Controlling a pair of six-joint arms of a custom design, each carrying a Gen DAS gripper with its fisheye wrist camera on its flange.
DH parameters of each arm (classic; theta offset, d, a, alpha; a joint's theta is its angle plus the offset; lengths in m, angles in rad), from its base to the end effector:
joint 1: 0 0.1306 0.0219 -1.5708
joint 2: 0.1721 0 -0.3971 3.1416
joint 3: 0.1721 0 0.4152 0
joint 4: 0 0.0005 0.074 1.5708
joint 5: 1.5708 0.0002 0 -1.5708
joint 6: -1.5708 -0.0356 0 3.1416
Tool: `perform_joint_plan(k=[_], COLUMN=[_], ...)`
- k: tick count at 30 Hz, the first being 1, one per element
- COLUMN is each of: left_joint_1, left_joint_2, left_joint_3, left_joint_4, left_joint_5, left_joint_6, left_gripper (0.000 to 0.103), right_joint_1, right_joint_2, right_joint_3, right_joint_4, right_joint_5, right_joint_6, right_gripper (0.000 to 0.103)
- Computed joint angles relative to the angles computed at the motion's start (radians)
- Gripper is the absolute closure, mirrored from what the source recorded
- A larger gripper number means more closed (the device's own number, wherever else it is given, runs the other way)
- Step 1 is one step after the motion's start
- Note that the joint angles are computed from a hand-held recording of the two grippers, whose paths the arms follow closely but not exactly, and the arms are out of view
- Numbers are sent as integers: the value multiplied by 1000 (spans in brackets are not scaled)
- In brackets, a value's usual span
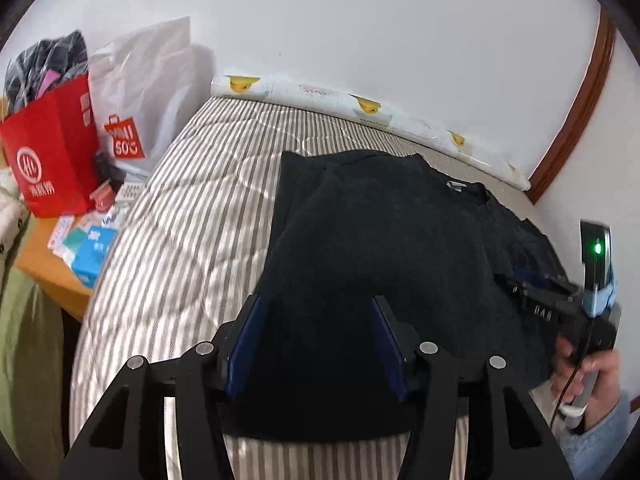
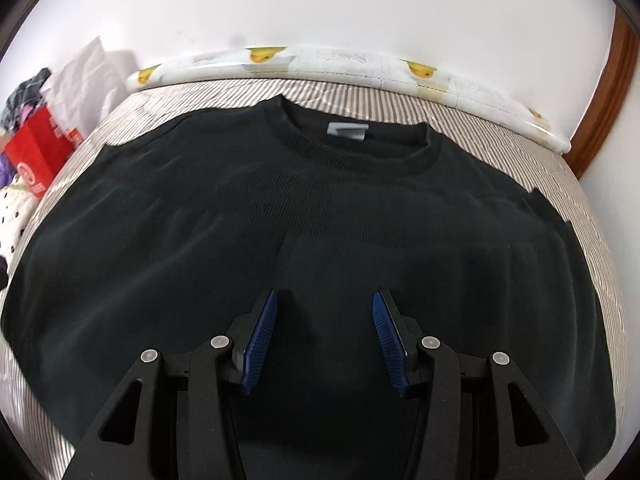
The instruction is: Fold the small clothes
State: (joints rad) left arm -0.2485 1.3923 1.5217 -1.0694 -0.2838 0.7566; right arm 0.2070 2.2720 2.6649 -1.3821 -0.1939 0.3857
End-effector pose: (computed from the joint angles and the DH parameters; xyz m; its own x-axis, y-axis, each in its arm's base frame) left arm 0.4819 -0.1125 0.4938 -0.6214 -0.5222 -0.5841 -0.4820 0.8425 -0.2404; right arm 0.7518 0.1644 0.4535 -0.6428 -0.5122 -0.5696 -0.5905 0.8050 -0.0575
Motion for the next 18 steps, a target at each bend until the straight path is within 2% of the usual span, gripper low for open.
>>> perform_joint_plan(k=[2,4,9,12,18], left_joint_1=[-12,-24,-52,-54,-59], left_joint_2=[-14,-26,-85,-128,-179], left_joint_3=[-19,-36,-114,-176,-261], left_joint_4=[-1,-7,38,86,177], left_joint_5=[-1,-2,18,73,135], left_joint_6=[20,32,75,128,200], left_gripper=[51,51,51,51,52], right_joint_1=[-9,-18,-46,-60,-69], right_joint_2=[-117,-182,-280,-327,-429], right_joint_3=[-206,-315,-475,-549,-719], right_joint_4=[106,149,195,223,350], right_joint_5=[-10,-24,-62,-82,-76], right_joint_6=[-8,-17,-27,-18,16], right_gripper=[54,54,53,53,53])
